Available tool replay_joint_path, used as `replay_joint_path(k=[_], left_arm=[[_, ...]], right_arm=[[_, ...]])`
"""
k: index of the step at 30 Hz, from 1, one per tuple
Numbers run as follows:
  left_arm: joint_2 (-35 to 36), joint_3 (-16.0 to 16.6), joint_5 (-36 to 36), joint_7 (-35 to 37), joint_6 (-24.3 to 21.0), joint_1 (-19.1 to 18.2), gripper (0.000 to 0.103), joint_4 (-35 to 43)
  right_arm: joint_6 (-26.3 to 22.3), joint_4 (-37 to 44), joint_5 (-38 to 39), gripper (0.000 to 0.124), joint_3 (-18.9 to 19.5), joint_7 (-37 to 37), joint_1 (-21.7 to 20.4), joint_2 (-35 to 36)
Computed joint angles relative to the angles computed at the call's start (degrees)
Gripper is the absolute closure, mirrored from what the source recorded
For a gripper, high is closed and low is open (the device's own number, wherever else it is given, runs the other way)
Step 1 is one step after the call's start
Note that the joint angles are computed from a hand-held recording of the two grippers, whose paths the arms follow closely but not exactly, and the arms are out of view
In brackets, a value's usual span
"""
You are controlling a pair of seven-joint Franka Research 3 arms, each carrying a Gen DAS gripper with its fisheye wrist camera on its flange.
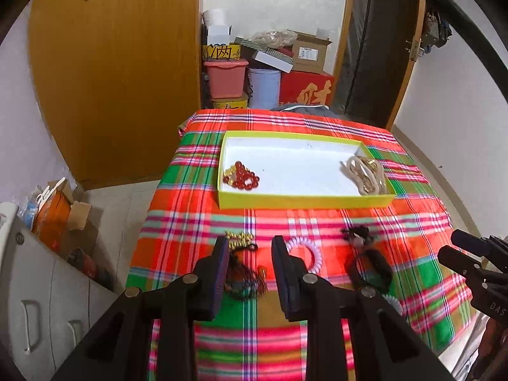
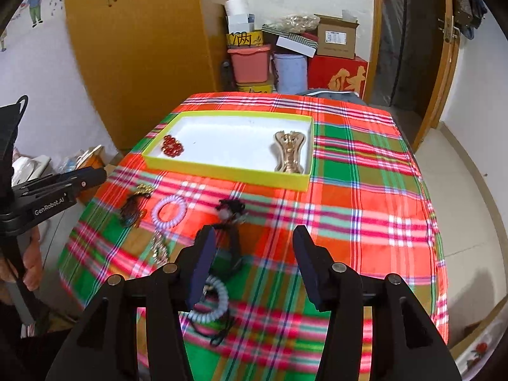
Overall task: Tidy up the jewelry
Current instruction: 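Move the left tool to the dark bead necklace while the right tool reaches the black band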
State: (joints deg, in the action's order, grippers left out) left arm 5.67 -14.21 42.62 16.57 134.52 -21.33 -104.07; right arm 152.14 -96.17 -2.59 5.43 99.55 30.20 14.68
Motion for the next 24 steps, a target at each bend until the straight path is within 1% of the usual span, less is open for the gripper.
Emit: replay_joint_path(k=[6, 11, 20, 22, 23, 24], left_arm=[[-2.7, -0.5, -1.3, -1.2, 1.7, 0.3, 0.075, -4.3], [-4.3, -0.8, -1.9, -2.0, 3.4, 1.1, 0.075, -6.9], [-5.4, -0.7, -3.1, -2.4, 6.6, 2.7, 0.075, -9.7], [-5.3, -0.7, -3.9, -2.1, 7.4, 3.0, 0.075, -10.2], [-5.2, -0.6, -4.3, -1.9, 7.8, 3.1, 0.075, -10.4], [-5.1, -0.6, -4.5, -1.8, 8.1, 3.2, 0.071, -10.6]], right_arm=[[1.2, -3.5, 2.7, 0.073, 1.1, -2.0, -0.6, -1.9], [0.5, -3.5, 3.4, 0.073, 1.2, -2.2, -0.6, -1.6], [-1.3, -0.8, 4.1, 0.073, 1.0, -2.4, -0.4, 0.7], [-2.3, 0.3, 4.3, 0.075, 1.1, -2.8, -0.3, 1.7], [-2.8, 1.1, 4.4, 0.076, 1.1, -2.8, -0.2, 2.4], [-3.4, 1.8, 4.8, 0.077, 1.2, -3.2, -0.2, 3.0]])
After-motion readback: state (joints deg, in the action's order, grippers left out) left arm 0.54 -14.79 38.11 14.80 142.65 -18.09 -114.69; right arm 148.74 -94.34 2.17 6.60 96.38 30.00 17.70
